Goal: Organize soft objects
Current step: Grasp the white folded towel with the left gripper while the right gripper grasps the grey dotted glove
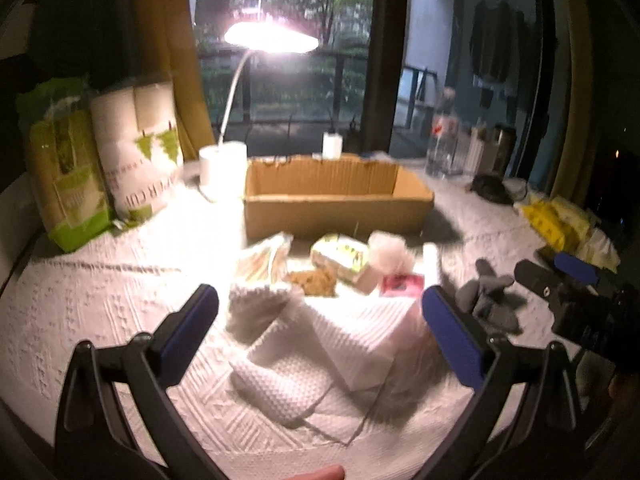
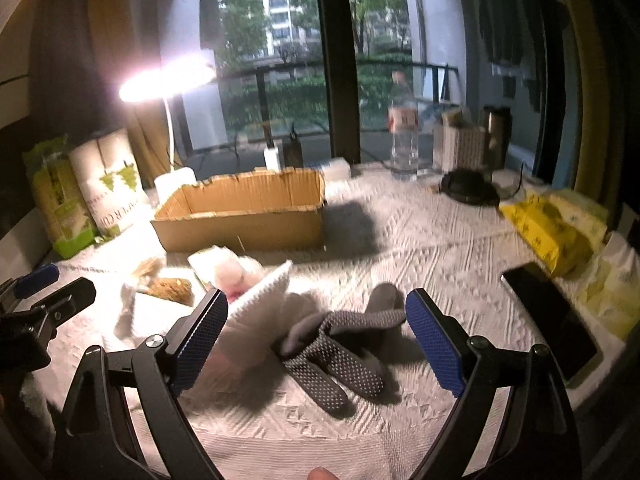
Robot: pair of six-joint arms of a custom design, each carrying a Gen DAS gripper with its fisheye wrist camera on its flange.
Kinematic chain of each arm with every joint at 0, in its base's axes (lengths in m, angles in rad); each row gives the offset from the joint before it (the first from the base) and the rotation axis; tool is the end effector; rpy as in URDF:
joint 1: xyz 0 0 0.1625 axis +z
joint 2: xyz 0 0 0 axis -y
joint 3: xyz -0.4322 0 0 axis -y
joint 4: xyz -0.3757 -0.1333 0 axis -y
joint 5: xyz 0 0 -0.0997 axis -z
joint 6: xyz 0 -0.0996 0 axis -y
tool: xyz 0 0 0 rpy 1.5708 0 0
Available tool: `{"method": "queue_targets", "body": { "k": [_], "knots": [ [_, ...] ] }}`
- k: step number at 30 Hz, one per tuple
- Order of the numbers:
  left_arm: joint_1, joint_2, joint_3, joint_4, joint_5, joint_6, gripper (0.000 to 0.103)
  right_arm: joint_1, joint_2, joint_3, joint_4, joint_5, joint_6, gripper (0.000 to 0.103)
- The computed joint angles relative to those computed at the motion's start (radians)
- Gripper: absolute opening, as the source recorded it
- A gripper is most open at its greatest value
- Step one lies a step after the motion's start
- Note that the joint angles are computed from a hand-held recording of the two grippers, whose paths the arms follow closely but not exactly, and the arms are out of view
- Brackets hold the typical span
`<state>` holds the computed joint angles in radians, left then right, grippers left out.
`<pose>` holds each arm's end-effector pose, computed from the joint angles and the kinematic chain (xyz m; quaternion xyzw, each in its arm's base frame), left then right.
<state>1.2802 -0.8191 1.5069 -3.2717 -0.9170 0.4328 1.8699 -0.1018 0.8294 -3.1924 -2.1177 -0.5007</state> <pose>-0.0163 -0.7312 0.2825 0.1473 0.8297 -0.4384 0.3127 0.3252 -0.7780 -0.0190 0.2305 -0.8452 0.3896 0.2842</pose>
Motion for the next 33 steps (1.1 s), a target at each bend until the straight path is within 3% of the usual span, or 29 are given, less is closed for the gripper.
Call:
{"method": "queue_targets", "body": {
  "k": [16,21,28,31,33],
  "knots": [
    [0.03,0.094,-0.18,0.333,0.032,-0.105,0.101,-0.066,0.042,-0.146,0.236,-0.029,0.092,0.093],
    [0.037,0.122,-0.241,0.499,0.041,-0.168,0.083,-0.083,0.057,-0.194,0.317,-0.015,0.113,0.092],
    [0.04,0.139,-0.266,0.6,0.037,-0.219,0.06,-0.086,0.079,-0.25,0.422,0.005,0.08,0.091],
    [0.038,0.139,-0.263,0.607,0.028,-0.217,0.042,-0.084,0.086,-0.259,0.441,0.011,0.043,0.081],
    [0.037,0.133,-0.26,0.609,0.015,-0.214,0.032,-0.084,0.083,-0.253,0.446,0.028,0.028,0.066]
  ]
}}
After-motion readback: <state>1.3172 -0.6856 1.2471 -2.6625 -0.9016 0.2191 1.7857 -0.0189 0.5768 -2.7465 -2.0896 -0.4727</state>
